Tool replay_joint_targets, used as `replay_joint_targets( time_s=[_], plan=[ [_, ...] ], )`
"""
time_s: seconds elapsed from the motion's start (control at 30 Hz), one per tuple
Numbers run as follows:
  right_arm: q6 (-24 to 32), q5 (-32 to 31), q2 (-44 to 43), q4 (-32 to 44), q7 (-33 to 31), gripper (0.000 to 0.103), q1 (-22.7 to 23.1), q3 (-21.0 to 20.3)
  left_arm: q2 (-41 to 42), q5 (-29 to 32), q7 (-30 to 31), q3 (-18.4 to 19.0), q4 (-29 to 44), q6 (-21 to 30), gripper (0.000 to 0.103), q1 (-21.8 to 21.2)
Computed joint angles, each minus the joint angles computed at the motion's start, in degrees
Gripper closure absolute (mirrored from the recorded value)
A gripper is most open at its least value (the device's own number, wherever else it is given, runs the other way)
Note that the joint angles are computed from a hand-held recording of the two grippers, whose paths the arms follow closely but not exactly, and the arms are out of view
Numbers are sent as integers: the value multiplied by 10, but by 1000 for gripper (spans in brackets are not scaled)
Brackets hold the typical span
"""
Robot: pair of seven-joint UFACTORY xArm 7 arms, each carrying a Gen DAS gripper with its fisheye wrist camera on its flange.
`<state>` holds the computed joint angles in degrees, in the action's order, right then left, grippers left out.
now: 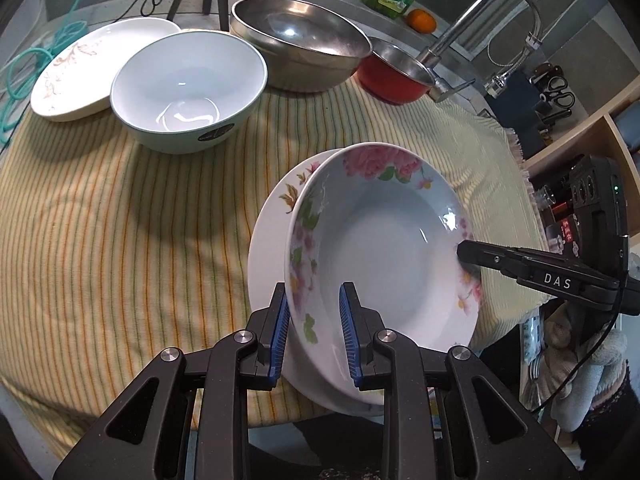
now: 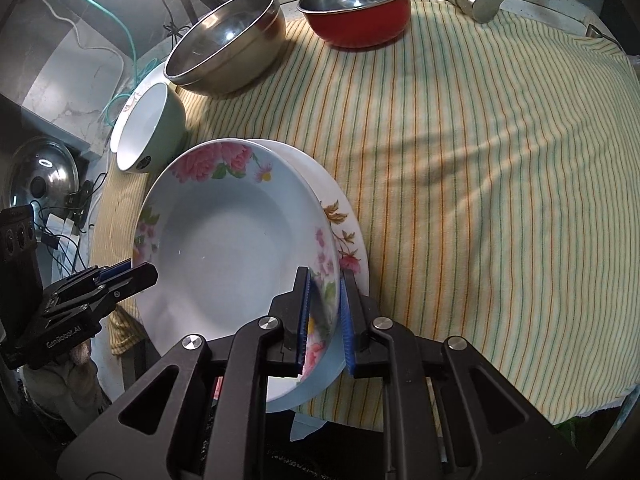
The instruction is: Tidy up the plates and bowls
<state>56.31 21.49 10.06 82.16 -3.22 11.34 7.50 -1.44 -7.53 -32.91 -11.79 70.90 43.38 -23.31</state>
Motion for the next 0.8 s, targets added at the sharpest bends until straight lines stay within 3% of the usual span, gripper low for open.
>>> replay_joint_targets(
  time_s=[0.3, 0.63, 0.8],
  plan=[
    [-8, -42, 2, 3, 3, 85, 15, 2, 6, 17, -8, -1, 11, 21, 80, -1],
    [-17, -87, 6, 11, 15, 69, 29, 4, 20, 34, -2, -2, 31, 36, 80, -6],
    [-24, -103, 5, 10, 18, 68, 33, 4, 25, 39, -2, -2, 36, 37, 80, -7]
  ],
)
